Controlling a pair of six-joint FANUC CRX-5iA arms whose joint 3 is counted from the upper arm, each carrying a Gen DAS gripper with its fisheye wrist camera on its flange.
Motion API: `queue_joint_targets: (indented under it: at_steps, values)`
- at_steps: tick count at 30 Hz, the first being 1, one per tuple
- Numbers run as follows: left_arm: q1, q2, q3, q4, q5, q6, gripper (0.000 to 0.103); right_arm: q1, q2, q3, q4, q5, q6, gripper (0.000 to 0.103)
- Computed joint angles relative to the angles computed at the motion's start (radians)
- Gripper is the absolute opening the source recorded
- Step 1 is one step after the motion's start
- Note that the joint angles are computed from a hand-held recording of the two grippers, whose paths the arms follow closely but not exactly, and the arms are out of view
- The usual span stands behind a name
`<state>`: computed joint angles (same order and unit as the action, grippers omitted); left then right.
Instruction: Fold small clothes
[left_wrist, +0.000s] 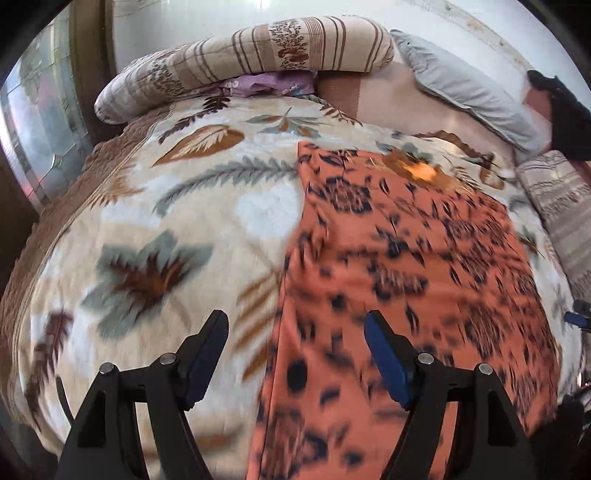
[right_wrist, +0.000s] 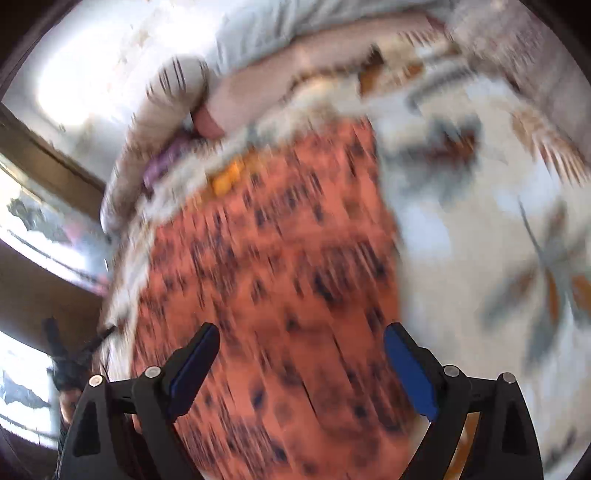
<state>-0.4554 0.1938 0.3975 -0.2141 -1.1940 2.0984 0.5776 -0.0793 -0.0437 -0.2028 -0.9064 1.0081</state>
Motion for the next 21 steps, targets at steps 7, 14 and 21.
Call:
queue_joint_targets:
  at_steps: [7,14,21]
  values:
    - [-0.033,-0.189,-0.299,0.089,0.029,0.109,0.077,-0.027,-0.199,-0.246,-0.155,-0.057,0.043,0.083]
    - [-0.049,-0.173,-0.343,0.141,-0.018,0.18,0.076,0.0,-0.207,-0.273,-0.156,-0.09,0.028,0.055]
    - [-0.059,-0.163,-0.325,0.124,-0.056,0.216,0.05,0.007,-0.196,-0.266,-0.153,-0.1,0.023,0.051]
